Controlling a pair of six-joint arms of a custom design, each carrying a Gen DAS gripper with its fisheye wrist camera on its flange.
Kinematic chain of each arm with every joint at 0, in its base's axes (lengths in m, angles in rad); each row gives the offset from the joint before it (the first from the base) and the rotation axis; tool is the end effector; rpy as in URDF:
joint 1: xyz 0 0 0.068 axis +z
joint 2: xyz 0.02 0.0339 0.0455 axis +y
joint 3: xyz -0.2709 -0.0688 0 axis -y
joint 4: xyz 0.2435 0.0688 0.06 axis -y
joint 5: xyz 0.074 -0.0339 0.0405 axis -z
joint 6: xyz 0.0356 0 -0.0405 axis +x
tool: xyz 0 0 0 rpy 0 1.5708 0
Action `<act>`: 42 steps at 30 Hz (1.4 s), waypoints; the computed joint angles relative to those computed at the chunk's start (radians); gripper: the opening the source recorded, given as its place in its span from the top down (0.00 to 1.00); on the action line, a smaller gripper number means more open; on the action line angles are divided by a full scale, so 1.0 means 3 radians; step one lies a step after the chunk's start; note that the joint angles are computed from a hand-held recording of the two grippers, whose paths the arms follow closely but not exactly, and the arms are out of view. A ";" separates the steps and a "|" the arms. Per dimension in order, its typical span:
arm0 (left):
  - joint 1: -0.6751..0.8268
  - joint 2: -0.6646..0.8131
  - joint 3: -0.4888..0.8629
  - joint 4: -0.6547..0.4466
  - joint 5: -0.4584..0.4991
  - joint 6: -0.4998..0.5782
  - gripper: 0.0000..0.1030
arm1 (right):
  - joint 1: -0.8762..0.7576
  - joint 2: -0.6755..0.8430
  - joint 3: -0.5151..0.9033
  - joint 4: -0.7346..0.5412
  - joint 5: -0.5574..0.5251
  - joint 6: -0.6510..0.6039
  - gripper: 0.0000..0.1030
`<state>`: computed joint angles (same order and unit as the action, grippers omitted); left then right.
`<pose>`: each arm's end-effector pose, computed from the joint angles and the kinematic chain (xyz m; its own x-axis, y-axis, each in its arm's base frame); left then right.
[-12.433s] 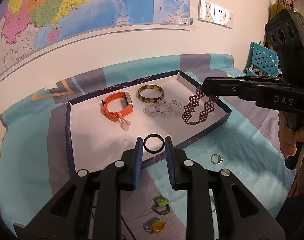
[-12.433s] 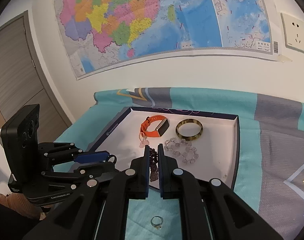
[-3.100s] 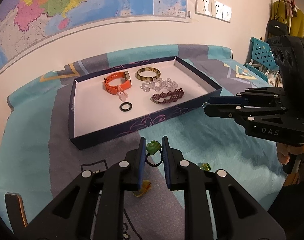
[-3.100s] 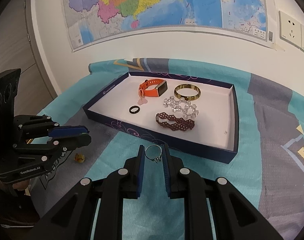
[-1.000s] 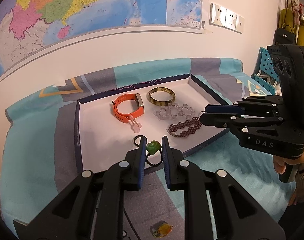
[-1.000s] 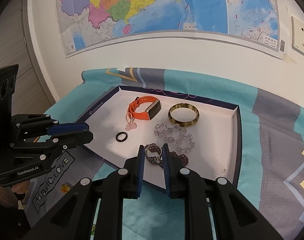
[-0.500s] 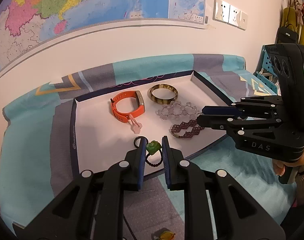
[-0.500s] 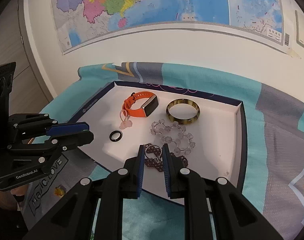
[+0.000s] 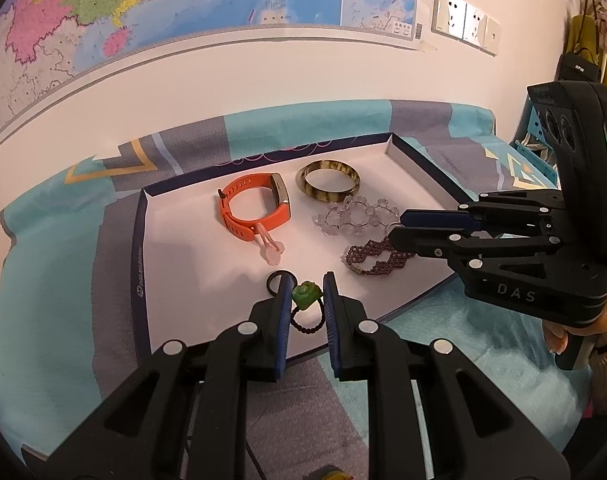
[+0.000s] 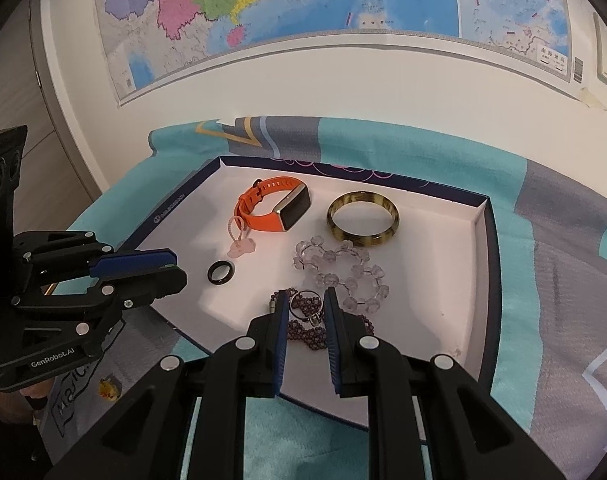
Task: Organize jewelry
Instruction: 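Lower the silver ring and hair tie over the box lid with both tools, then open both tools to drop the hair tie and silver ring into the box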
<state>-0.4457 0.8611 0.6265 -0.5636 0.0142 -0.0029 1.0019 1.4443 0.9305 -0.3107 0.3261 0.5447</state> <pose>0.1539 -0.0741 0.2423 -0.6474 0.3061 -0.6980 0.4381 0.8988 -0.0122 0.1715 0.2470 0.2357 -0.6911 -0.1697 -0.7025 -0.3774 0.9137 0.1506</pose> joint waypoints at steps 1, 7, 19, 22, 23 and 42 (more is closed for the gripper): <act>0.0001 0.0007 0.0000 0.0006 0.0000 -0.0001 0.84 | 0.0001 0.0005 0.0004 -0.0003 -0.0001 -0.0002 0.85; 0.0010 0.0070 0.0011 0.0029 0.0004 -0.0014 0.84 | -0.0008 0.0070 0.0048 -0.0018 -0.0008 -0.0005 0.85; -0.0005 0.0216 0.0015 0.0113 -0.0033 -0.0047 0.84 | -0.0034 0.0173 0.0102 -0.0051 -0.0024 0.0000 0.84; 0.0006 0.0269 0.0014 0.0136 -0.0035 -0.0051 0.84 | -0.0047 0.0202 0.0122 -0.0057 -0.0032 -0.0001 0.84; 0.0015 0.0286 0.0016 0.0144 -0.0029 -0.0046 0.84 | -0.0049 0.0211 0.0128 -0.0059 -0.0033 -0.0001 0.84; 0.0037 0.0121 -0.0020 0.0107 -0.0102 -0.0080 0.71 | 0.0063 -0.0063 0.0017 -0.0054 0.0078 0.0107 0.77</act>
